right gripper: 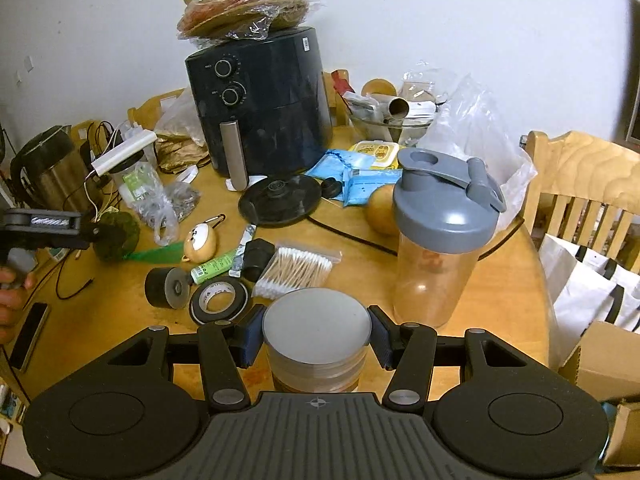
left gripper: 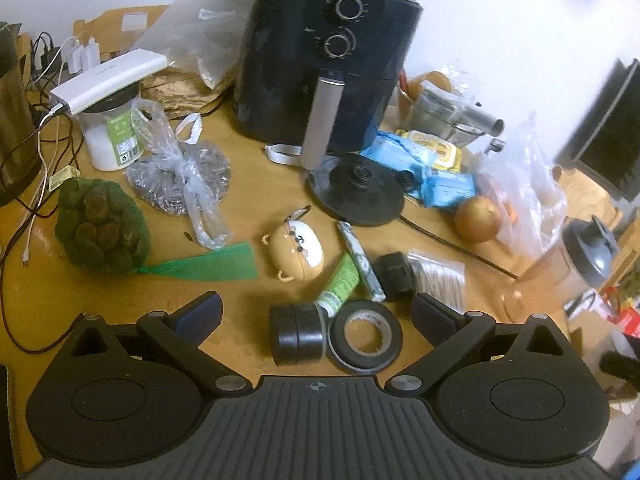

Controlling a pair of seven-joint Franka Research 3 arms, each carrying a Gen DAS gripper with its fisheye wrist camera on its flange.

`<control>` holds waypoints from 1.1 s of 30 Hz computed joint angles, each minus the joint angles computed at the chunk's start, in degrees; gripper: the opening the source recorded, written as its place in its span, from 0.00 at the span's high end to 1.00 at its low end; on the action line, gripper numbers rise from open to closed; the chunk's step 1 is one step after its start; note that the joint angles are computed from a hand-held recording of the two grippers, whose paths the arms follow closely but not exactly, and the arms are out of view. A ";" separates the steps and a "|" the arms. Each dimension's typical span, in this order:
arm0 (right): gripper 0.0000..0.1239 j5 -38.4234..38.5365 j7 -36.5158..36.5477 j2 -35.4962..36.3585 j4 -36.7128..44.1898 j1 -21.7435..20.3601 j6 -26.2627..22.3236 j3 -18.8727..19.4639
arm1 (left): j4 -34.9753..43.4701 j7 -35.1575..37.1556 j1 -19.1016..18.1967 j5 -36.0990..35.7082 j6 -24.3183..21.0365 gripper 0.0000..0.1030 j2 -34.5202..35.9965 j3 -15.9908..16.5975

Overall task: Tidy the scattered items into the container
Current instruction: 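Grasp the black double tape roll with the left gripper while the right gripper holds the jar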

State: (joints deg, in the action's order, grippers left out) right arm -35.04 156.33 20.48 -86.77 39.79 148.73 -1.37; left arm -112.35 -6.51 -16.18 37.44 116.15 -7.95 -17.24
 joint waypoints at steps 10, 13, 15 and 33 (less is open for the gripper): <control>0.54 -0.08 -0.37 -0.93 -1.80 0.05 1.02 0.35 | -1.56 -4.29 0.01 4.89 0.78 0.00 0.13 -0.54; 0.54 -0.14 0.04 -1.55 -3.25 0.09 1.73 0.60 | -1.09 -3.00 -0.17 5.19 1.02 0.00 1.30 -0.32; 0.54 -0.09 0.39 -1.76 -3.78 0.15 1.95 0.77 | -1.02 -1.99 -0.21 5.22 1.59 0.00 2.00 -0.02; 0.54 -3.92 8.82 -6.35 -10.64 -0.93 2.64 2.32 | -1.12 8.23 -0.01 -2.28 4.14 0.26 7.44 2.76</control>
